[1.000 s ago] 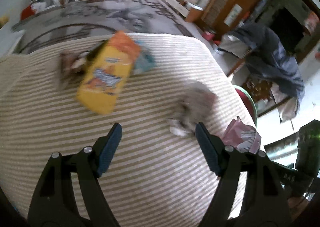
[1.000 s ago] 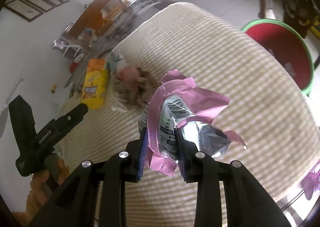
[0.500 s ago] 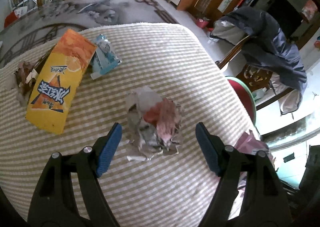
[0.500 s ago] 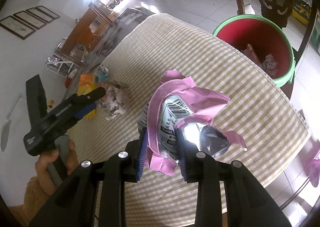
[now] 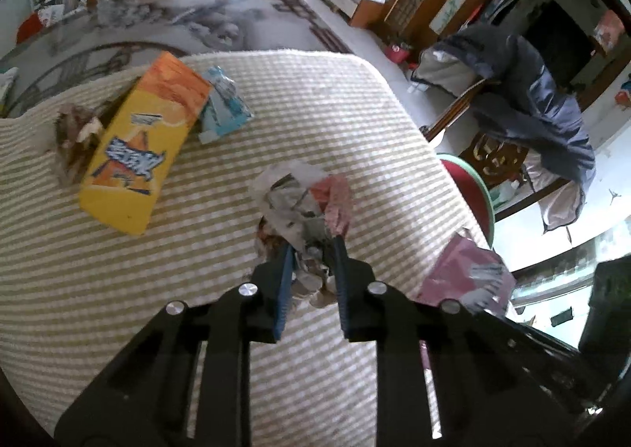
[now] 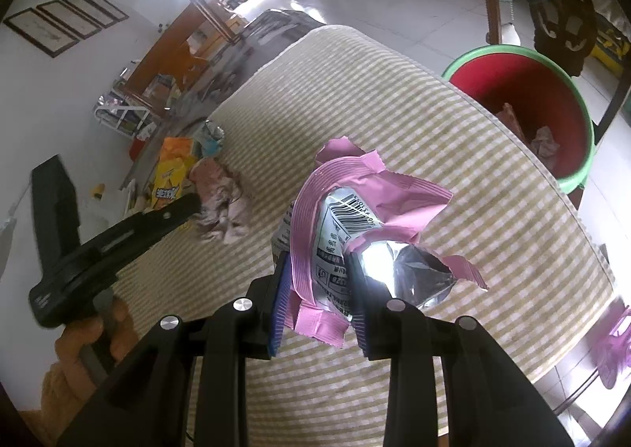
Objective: Collect trash
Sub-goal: 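Grasp the crumpled paper wad with the left tool while the right tool holds the pink bag, then carry the paper wad and pink bag with both tools over the red bin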
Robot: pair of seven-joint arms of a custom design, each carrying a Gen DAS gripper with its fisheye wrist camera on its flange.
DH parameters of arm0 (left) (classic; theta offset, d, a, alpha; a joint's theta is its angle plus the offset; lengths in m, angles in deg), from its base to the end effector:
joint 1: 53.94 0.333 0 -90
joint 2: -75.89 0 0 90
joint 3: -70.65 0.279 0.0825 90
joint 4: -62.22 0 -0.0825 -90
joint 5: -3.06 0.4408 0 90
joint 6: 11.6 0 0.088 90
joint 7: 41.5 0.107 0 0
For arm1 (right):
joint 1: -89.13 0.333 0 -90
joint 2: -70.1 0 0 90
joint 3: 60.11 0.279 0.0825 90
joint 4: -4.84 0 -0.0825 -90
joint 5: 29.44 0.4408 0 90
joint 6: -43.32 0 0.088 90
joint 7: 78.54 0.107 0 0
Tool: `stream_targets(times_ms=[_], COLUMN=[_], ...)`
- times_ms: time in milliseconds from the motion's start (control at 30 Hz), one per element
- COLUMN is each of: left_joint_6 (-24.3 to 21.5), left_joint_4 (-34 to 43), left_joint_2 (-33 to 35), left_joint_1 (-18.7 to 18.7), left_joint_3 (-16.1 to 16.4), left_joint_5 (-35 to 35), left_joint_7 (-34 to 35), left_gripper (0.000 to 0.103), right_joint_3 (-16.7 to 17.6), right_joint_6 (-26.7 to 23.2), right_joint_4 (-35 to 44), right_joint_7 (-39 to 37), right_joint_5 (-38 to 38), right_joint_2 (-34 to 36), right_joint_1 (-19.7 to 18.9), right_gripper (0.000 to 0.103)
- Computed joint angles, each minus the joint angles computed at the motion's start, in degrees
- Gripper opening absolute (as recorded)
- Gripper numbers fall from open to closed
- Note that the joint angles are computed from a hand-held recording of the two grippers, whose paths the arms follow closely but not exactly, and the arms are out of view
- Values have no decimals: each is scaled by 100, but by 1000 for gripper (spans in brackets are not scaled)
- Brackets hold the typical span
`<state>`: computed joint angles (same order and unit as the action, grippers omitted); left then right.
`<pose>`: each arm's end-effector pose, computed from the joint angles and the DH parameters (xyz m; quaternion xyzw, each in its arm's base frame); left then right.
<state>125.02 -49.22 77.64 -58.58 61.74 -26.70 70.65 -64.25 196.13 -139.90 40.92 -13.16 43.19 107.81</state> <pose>0.6333 -0.1569 0.4498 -0.5627 0.7743 -0.2892 0.0098 0.4944 0.1200 0.4472 -0.4938 0.8098 -0.0084 0.3168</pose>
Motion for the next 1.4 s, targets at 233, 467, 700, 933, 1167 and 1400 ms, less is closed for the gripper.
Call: stream_targets(times_ms=[233,467,700,933,1167,1400], left_joint_6=[9,206,304,391,475,606], left_joint_4=[-235,-615,-751,-862,-978,-1044], left_joint_2=[-264,-657,-839,-968,-1144,-1204], left_joint_1=[78,91,44,6,-42,-90], left_joint_3=[98,170,210,234,243,215], left_joint_5=[-138,-228,-294,-296,-278,-137], left_joint_7=[-40,57,127,132,115,-94], left_gripper=[14,13,13,13,13,13], right_joint_3=[-23,68,39,-7,37,-81], right_joint_6=[-32,25,41,78,98,120], right_joint_4=[173,116,101,64,53,46], right_joint_7=[-300,-209,-241,-282,-318,-422], right_joint_5=[186,119,113,157,21,-63], right_joint_2=[211,144,123,95,53,22], right_joint_1=[134,46,83,112,28,-23], right_gripper=[29,29,29,29,29,29])
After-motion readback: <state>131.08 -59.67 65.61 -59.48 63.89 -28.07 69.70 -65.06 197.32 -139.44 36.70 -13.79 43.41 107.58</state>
